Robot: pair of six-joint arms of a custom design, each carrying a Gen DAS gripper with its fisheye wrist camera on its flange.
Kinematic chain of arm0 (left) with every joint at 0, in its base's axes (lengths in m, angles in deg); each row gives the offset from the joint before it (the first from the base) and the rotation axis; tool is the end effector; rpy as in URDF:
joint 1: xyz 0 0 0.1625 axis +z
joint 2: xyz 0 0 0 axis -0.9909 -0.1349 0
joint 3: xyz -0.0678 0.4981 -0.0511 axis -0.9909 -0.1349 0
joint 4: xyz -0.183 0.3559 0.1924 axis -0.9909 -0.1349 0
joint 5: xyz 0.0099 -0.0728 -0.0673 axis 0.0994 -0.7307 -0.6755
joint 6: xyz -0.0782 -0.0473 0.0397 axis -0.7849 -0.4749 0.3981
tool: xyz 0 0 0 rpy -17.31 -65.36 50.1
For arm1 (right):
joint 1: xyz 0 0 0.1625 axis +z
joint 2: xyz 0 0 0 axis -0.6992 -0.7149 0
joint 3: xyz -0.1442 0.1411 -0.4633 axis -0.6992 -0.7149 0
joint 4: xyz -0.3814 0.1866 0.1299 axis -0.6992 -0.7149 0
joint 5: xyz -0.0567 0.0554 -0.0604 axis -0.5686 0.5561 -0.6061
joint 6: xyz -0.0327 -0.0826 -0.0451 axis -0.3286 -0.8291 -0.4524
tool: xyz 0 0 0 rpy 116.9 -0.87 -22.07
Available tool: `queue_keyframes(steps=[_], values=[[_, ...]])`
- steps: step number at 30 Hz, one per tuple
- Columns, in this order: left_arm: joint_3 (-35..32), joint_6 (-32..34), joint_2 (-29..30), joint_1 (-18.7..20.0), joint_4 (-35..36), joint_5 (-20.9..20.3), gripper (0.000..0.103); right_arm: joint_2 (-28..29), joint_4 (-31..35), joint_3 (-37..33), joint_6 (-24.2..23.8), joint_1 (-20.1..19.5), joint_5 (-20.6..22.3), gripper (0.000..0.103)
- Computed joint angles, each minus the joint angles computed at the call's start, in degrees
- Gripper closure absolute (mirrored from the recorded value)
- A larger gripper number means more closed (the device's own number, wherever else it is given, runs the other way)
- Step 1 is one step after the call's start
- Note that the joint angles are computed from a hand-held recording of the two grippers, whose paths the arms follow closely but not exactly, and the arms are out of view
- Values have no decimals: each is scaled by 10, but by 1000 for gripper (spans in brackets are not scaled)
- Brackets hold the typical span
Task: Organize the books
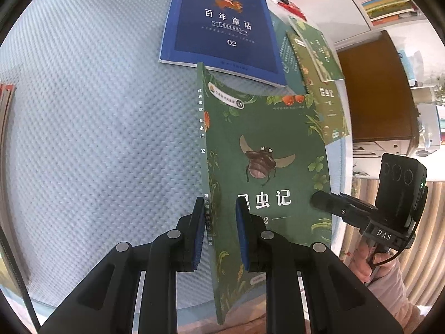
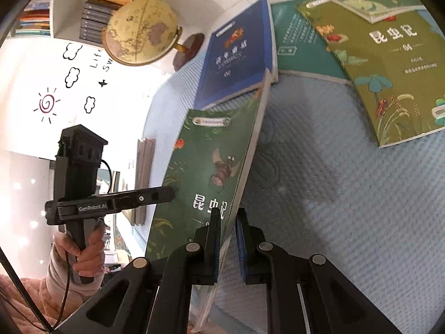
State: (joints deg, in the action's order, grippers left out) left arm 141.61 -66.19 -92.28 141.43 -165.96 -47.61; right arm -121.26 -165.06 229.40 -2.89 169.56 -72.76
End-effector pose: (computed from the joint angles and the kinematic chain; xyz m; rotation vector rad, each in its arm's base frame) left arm -0.1175 -0.4900 0.3788 0.5301 2.7777 0.4009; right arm 0.3237 -0.2796 0.0958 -0.3483 -3.0311 0.7043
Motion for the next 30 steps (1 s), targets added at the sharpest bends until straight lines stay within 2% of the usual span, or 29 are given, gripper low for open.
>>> queue_keyframes(steps=[8, 12, 30], values=[[-2, 14, -9, -4, -4, -3, 86, -6, 35, -31, 6, 33, -33, 91], [-11, 11, -13, 4, -6, -20, 86, -3, 48, -50, 4, 43, -47, 91], [-57, 48, -30, 15, -14, -16, 86, 32, 80, -138, -7, 86, -72, 90]])
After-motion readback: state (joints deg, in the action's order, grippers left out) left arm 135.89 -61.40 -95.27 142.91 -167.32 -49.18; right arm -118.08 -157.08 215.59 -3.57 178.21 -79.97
